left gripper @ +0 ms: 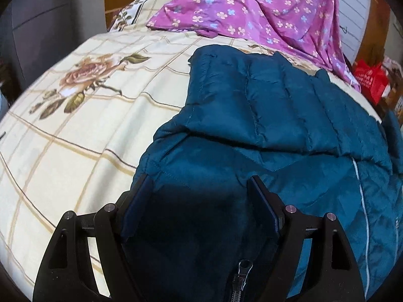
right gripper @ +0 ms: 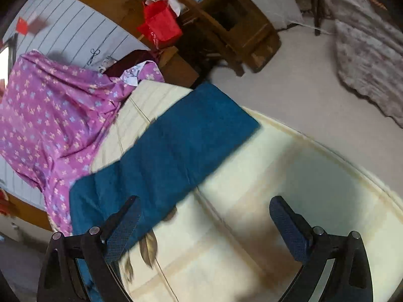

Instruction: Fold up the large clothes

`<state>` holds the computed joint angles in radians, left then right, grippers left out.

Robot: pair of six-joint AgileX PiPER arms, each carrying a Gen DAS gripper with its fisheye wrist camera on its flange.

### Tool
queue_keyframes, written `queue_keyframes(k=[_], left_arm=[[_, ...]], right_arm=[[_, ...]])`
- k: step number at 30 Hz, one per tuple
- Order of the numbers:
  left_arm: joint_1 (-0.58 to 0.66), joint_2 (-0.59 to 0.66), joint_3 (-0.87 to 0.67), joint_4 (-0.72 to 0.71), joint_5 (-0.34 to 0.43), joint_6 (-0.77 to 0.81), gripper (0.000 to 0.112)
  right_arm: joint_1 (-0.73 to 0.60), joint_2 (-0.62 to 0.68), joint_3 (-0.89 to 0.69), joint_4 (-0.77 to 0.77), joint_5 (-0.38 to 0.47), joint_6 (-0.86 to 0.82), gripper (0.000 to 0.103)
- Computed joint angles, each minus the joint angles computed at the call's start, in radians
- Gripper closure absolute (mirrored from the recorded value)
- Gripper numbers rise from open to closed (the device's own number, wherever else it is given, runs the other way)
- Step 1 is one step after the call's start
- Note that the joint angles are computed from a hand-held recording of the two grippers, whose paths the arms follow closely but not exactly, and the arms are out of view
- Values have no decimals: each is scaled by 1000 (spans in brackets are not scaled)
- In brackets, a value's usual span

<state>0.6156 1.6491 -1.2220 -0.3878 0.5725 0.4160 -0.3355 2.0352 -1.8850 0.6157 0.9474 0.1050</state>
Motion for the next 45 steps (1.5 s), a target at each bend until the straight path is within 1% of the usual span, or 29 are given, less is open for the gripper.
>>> queue_keyframes(k=[3,5,7,10,11,14,16,17,18,19,20,21,22,24,25,26,27,28,29,30,31,32,33,34,35,38,41,43,45], left_arm=[[-4,-2,-1,6,4,-11,33],[-10,0,-4,25,2,-28,33],[-12,-1,-4,31,2,-33,33],[-12,0,-5,29,3,-32,33],[-13,0,-4,30,3,-33,33],[-13,0,-5,31,3,-34,33],[-12,1,-6,31,3,-33,33],[-12,1,-6,31,3,-33,33],[-14,0,-5,32,3,-35,33],[-12,1,-7,31,4,-34,33],[-13,1,-7,31,4,-34,33],[-12,1,-7,30,5,-33,33],[-12,1,-7,31,5,-34,33],[-13,2,-8,34,5,-36,33],[-13,2,-9,35,5,-36,33],[-14,2,-8,38,5,-38,33],[-12,3,-10,32,6,-34,33],[-12,3,-10,31,7,-34,33],[-12,3,-10,31,8,-34,33],[-13,3,-10,32,8,-36,33],[-14,2,-9,33,8,-37,33],[-14,2,-10,33,8,-37,33],[-14,3,-10,33,9,-37,33],[-14,3,-11,34,8,-39,33],[-14,3,-11,35,9,-40,33],[-14,5,-9,32,7,-36,33],[-14,7,-5,30,5,-34,33],[-16,8,0,31,-1,-34,33],[-17,9,4,31,-5,-34,33]], right_arm=[[-8,90,-124,40,20,10,0],[-4,141,-193,52,15,8,0],[0,167,-222,72,9,-8,0],[6,162,-164,165,-70,-66,0],[12,158,-154,171,-80,-81,0],[21,196,-198,269,-22,-205,0],[32,176,-164,222,-73,-180,7],[40,159,-136,190,-122,-145,7],[46,157,-132,176,-141,-126,7],[50,171,-156,168,-131,-117,7],[54,198,-205,169,-97,-123,7],[63,209,-229,140,-94,-105,8],[68,201,-213,120,-127,-87,11],[88,166,-143,35,-238,-8,17],[101,156,-123,-1,-273,29,16],[111,154,-121,-27,-285,52,16],[116,166,-142,-18,-271,35,16],[116,186,-180,7,-233,-9,27],[117,203,-211,19,-198,-30,40],[110,226,-241,48,-155,-42,67],[110,230,-242,37,-140,-24,80],[117,205,-204,-14,-164,17,83],[124,162,-136,-31,-216,17,87],[132,119,-79,-45,-259,10,88],[142,84,-46,-79,-279,22,89],[172,-9,11,-199,-295,66,90],[185,-108,70,-232,-310,89,90],[214,-173,84,-268,-299,106,90],[254,-223,99,-248,-295,90,90]])
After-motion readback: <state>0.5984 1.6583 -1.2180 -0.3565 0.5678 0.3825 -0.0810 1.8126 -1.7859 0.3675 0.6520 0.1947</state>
